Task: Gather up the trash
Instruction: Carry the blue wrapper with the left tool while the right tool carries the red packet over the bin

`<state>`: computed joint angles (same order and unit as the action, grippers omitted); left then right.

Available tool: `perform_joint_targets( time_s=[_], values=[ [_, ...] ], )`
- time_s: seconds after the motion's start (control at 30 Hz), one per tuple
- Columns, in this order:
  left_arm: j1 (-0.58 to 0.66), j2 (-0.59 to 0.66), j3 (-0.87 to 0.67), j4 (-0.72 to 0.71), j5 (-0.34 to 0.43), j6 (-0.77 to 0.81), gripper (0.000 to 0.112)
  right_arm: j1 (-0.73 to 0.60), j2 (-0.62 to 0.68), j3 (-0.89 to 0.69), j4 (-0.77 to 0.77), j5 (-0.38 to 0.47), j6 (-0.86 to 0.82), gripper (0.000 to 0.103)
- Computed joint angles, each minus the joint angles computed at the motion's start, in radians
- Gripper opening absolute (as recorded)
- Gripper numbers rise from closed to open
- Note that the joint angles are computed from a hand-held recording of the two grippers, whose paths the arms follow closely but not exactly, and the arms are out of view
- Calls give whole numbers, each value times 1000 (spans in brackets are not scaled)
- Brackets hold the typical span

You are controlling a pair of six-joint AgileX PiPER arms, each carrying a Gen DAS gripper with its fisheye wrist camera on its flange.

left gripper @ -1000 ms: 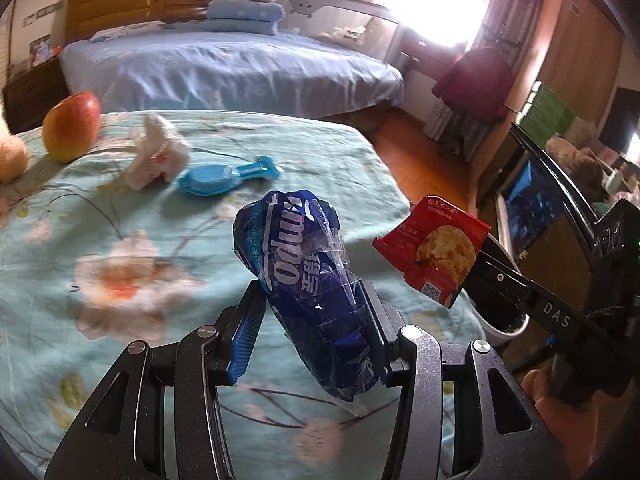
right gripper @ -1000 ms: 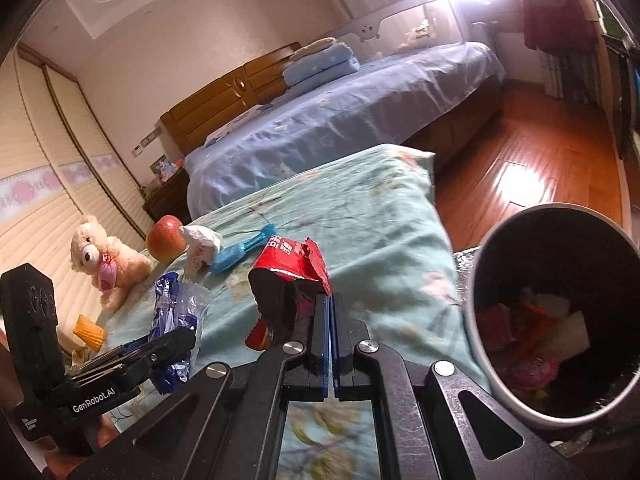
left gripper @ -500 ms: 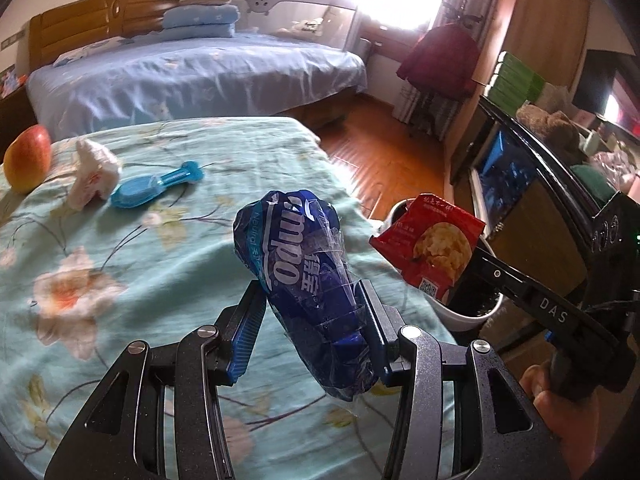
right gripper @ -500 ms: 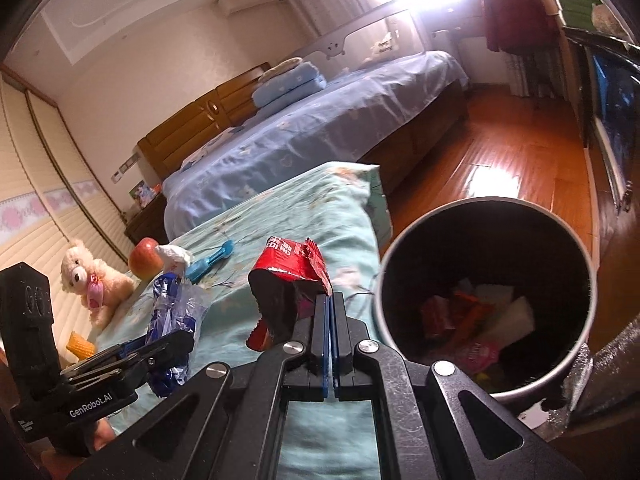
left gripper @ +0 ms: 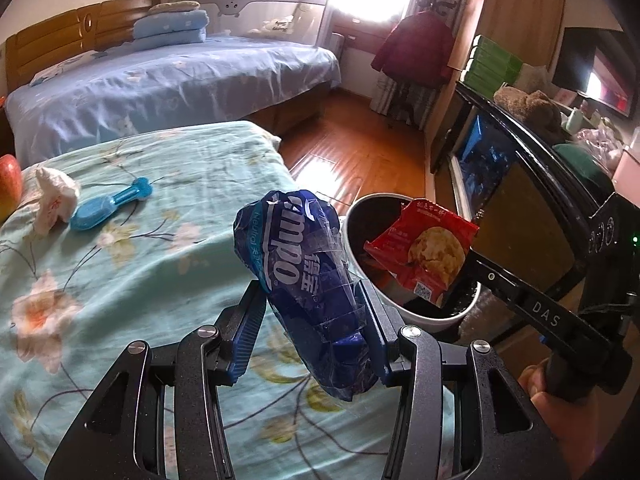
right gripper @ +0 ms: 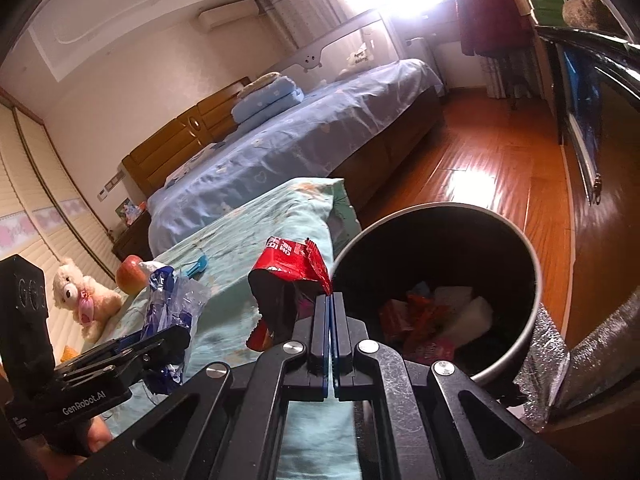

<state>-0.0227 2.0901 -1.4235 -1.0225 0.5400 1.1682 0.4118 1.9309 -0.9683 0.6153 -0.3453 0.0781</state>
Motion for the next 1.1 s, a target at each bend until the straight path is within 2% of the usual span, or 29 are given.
perform_joint_targets(
  time_s=[0.5,1.1],
  values=[
    [-62,8,-20,27,-4,-35,46,-26,-29,61,78,-44,-57,0],
    [-128,52,-92,109,-1,-129,46,-67,-13,76,109,-49,-89,0]
  ],
)
